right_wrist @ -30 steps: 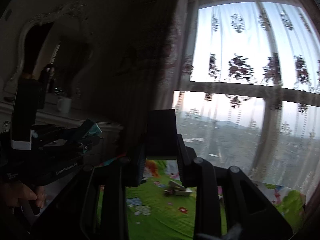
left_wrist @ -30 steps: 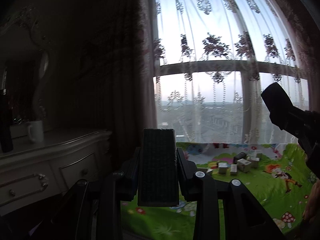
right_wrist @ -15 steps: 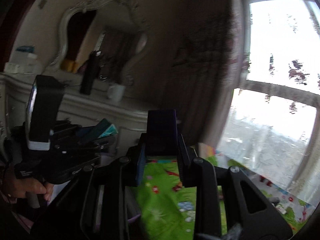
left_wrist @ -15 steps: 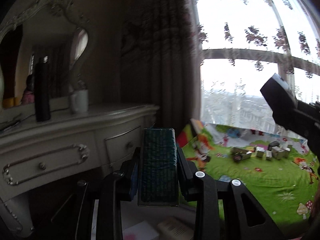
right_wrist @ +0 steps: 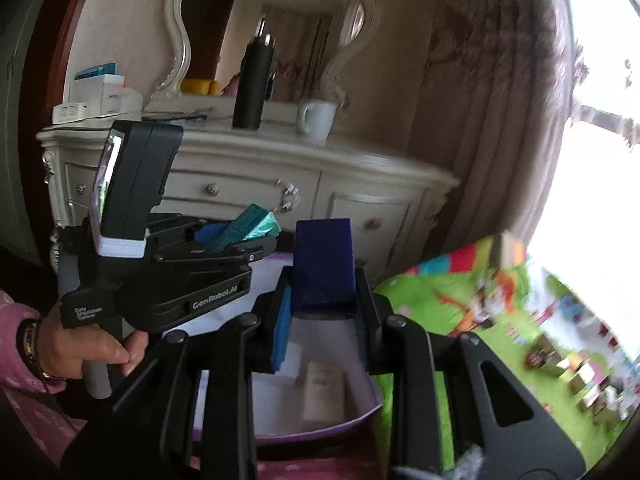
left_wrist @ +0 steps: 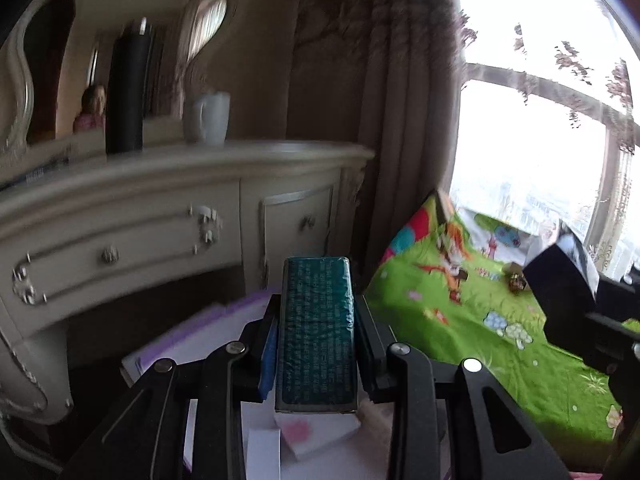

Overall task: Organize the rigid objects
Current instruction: 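Lift both held boxes and carry them toward the storage box, then lower both boxes into the storage box and open both tools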

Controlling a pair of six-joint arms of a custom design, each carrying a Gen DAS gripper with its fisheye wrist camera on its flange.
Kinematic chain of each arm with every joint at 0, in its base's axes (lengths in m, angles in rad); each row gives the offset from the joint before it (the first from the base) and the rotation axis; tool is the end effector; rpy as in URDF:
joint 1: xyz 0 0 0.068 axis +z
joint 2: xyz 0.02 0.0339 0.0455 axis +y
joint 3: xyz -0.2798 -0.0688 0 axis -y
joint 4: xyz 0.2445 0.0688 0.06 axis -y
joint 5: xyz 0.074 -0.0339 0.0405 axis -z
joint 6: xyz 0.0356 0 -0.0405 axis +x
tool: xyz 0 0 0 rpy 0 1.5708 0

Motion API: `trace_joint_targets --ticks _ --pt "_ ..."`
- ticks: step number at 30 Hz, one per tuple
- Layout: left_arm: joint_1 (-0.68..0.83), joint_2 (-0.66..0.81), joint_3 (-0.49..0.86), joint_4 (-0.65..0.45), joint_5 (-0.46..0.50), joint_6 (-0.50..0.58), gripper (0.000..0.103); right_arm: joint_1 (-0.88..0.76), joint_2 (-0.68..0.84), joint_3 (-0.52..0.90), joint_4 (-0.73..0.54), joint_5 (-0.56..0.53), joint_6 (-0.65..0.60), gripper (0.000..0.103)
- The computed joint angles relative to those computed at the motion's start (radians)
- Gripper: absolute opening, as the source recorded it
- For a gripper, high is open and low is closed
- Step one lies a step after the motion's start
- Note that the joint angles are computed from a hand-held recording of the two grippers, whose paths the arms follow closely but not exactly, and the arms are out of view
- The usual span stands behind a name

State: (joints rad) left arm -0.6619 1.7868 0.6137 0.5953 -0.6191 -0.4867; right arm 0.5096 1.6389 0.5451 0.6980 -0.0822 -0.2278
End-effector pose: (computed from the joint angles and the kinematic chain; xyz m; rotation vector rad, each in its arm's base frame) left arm 0.2622 -0.1781 0.1284 -0.1704 2.0250 -0.0516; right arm 0.2654 0.1516 0.1608 -0.7618 1.8218 0.2650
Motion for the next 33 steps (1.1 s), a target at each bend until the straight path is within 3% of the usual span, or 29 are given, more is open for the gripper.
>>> trace_joint_targets --ticks 6,16,17,18,19,20,22,28,33 --pt "0.063 0.025 0.009 -0.098 0.088 -0.085 0.034 -0.022 0.089 0.115 -0.155 -0.074 0.052 0.031" --pt "0.125 0.078 0.045 -0.234 0.104 -0.157 0.036 0.010 0.253 0.273 -0.301 -0.129 0.051 0.031" --pt "0.128 0.084 0.053 -0.248 0.104 -0.161 0.044 0.010 0.265 0.287 -0.319 -0.140 0.047 0.031" --pt "0.129 0.090 0.063 -0.265 0.100 -0.167 0.063 0.009 0.273 0.297 -0.337 -0.153 0.046 0.035" --pt "0.128 0.095 0.073 -0.283 0.093 -0.175 0.074 0.008 0.281 0.304 -0.350 -0.155 0.048 0.040" --pt "0.124 0.097 0.077 -0.293 0.080 -0.185 0.088 0.010 0.280 0.302 -0.352 -0.149 0.052 0.055" --pt "0.111 0.089 0.070 -0.287 0.052 -0.197 0.088 0.000 0.274 0.280 -0.325 -0.151 0.063 0.067" --pt "0.087 0.104 0.109 -0.314 0.067 -0.182 0.089 -0.062 0.236 0.223 -0.270 -0.179 0.108 0.069" --pt "0.048 0.153 0.214 -0.350 0.136 -0.157 0.089 -0.198 0.206 0.186 -0.238 -0.207 0.189 0.080"
